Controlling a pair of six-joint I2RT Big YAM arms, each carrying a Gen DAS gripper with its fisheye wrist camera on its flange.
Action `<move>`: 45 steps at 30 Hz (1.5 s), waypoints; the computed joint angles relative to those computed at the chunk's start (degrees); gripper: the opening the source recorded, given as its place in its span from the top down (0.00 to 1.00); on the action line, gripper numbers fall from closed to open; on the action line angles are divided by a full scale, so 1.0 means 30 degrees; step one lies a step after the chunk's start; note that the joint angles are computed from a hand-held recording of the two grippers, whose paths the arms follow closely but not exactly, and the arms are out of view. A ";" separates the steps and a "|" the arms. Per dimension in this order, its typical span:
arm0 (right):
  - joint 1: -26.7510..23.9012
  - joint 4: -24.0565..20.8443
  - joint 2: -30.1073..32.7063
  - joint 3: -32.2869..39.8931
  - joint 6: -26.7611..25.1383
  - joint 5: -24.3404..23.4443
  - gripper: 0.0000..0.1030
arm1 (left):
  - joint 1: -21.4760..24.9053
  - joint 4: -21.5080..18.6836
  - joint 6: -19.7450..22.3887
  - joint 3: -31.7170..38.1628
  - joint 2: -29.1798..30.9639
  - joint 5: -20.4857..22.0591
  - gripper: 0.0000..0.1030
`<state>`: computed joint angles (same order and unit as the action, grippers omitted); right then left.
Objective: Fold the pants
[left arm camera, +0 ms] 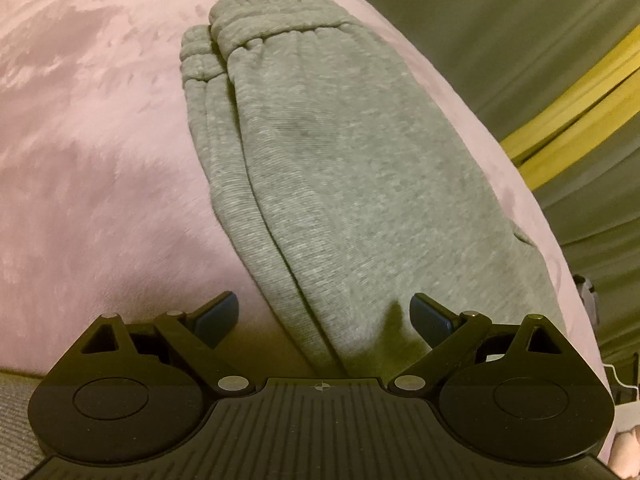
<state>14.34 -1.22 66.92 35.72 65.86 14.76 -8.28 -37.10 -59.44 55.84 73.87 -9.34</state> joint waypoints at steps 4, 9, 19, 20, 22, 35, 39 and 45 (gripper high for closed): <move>0.0057 -0.0871 0.0264 0.0583 -0.0232 0.0526 0.91 | 0.0119 0.0362 -0.0274 -0.0207 -0.0085 0.0166 0.05; 0.0414 -0.0931 -0.0238 0.0348 -0.1972 0.1278 0.91 | 0.0037 0.0208 -0.0060 -0.0149 -0.0057 -0.0054 0.05; 0.0734 -0.3563 0.0225 0.1708 -0.2446 0.2171 0.91 | 0.0043 0.0325 0.0104 -0.0162 -0.0089 -0.0100 0.05; 0.0859 -0.4388 0.0554 0.2182 -0.2753 0.2426 0.91 | 0.0049 0.0303 0.0220 -0.0125 -0.0045 -0.0077 0.05; 0.1250 -0.5449 0.0883 0.2888 -0.3164 0.3195 0.91 | -0.0005 0.0440 0.0732 -0.0139 -0.0081 0.0057 0.05; 0.3346 -0.7699 0.1465 0.5543 -0.4541 0.7069 0.91 | -0.1429 -0.3105 0.4526 0.2825 0.2365 -0.2044 0.05; 0.6910 -0.4258 0.2588 0.7599 -1.2386 0.9397 0.91 | -0.1074 -0.2501 0.3605 0.2372 0.2001 -0.1509 0.05; 1.0821 -0.1222 0.7063 1.0278 -1.9230 0.5054 0.89 | -0.1007 -0.2089 0.3185 0.1873 0.1458 -0.1250 0.05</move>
